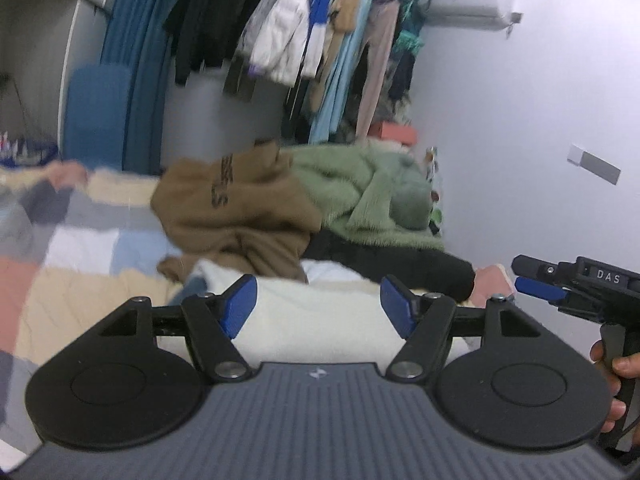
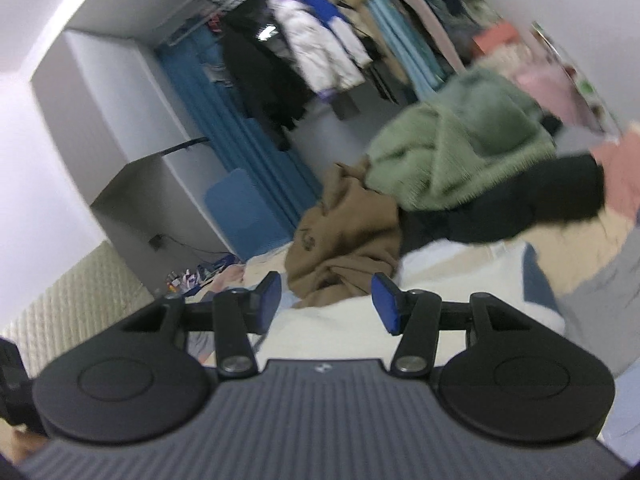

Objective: Fold large clothes

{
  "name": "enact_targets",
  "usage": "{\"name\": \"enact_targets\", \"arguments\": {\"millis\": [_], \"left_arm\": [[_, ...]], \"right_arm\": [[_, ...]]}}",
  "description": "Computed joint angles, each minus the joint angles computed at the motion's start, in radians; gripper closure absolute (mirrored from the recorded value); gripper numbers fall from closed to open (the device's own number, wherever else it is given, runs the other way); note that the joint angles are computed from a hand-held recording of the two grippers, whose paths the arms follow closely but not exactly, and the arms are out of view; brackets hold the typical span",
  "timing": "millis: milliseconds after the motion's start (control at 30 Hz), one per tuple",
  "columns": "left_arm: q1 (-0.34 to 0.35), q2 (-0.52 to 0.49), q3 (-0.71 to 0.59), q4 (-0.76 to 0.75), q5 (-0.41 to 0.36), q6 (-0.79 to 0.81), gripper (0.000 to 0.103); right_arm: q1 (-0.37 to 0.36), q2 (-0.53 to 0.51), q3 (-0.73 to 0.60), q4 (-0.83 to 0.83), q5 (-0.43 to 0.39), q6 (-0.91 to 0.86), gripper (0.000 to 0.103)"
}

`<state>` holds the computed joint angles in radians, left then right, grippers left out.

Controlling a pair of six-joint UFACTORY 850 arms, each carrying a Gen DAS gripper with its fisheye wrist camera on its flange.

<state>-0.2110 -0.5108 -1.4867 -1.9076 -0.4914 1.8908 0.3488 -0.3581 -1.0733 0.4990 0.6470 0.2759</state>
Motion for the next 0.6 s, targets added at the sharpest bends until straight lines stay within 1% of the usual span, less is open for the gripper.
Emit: {"name": "enact_targets", "arguments": {"millis": [100, 267, 333, 500, 600], "left_arm": [[0.012, 0.067, 0.083, -0.066, -0.029, 0.082, 0.030], [0.028, 0.143, 0.192, -0.131, -0.061, 0.178, 0.030], [0.033, 0.167, 0.231, -0.152, -0.068, 0.207, 0.030], [0.049, 0.233, 0.330, -0.203, -0.104, 0.283, 0.030], [0.050, 0.262, 0.375, -0.241, -0.110, 0.358, 0.029]], "right_arm": [[0.050, 0.025, 0.009, 0.080, 0.024, -0.135, 0.049], [0.119, 0.036, 0.014, 0.193, 0.061, -0.311, 0.049], [0.151, 0.038, 0.015, 0.262, 0.074, -0.405, 0.049], [0.203, 0.042, 0.029, 0.355, 0.092, -0.493, 0.049], [0.230, 0.033, 0.027, 0.419, 0.110, -0.538, 0.049]]}}
